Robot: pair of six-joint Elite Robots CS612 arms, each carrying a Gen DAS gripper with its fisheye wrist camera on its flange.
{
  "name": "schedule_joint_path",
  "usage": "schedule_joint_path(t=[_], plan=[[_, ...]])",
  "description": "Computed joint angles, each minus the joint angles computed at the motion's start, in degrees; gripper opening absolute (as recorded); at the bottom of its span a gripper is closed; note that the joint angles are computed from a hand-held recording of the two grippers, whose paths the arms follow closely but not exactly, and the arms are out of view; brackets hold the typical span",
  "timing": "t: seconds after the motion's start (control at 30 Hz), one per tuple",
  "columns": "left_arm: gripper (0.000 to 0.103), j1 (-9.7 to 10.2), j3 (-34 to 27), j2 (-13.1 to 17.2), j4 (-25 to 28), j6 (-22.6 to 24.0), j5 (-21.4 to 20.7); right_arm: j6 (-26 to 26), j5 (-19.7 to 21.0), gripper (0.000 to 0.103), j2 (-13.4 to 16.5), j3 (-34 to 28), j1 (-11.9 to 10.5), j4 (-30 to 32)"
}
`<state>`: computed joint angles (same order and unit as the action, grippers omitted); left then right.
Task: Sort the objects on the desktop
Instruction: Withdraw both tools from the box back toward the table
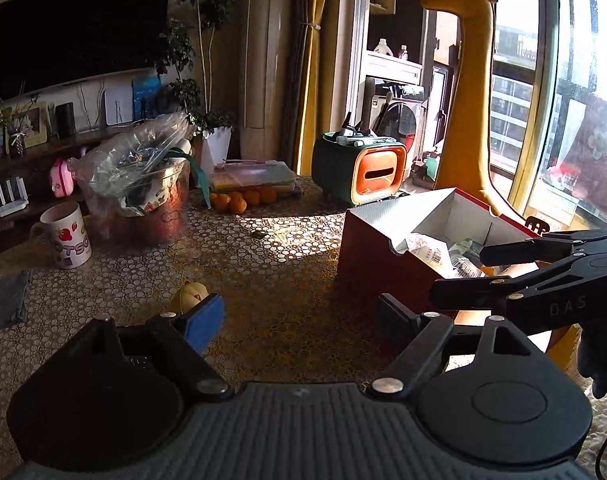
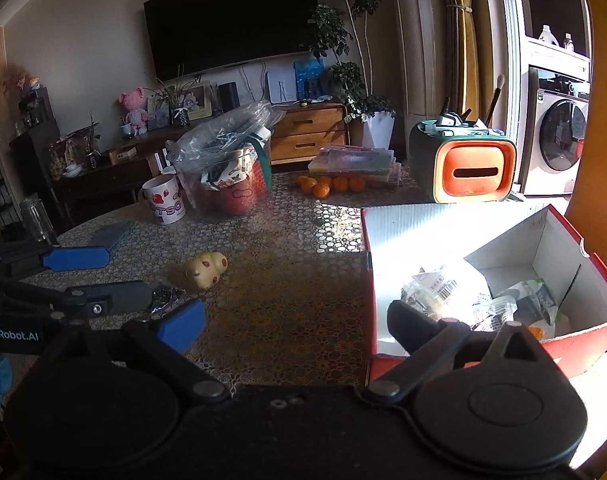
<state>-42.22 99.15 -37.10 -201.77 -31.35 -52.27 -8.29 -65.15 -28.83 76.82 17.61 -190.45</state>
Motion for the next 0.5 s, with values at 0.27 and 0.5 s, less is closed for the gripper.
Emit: schedule_joint_path(t=[0.27,0.5], plan=[[0.086,0.33,2.5,0.5,-0.5,-3.2,1.7,-1.0,-1.1,0.099,1.2,-2.4,1.7,2.0],[0.098,0.95,2.8,1.9,-0.8,-4.4,2.4,-2.0,-1.7,0.099,2.6,-5.5,2.9,5.1]])
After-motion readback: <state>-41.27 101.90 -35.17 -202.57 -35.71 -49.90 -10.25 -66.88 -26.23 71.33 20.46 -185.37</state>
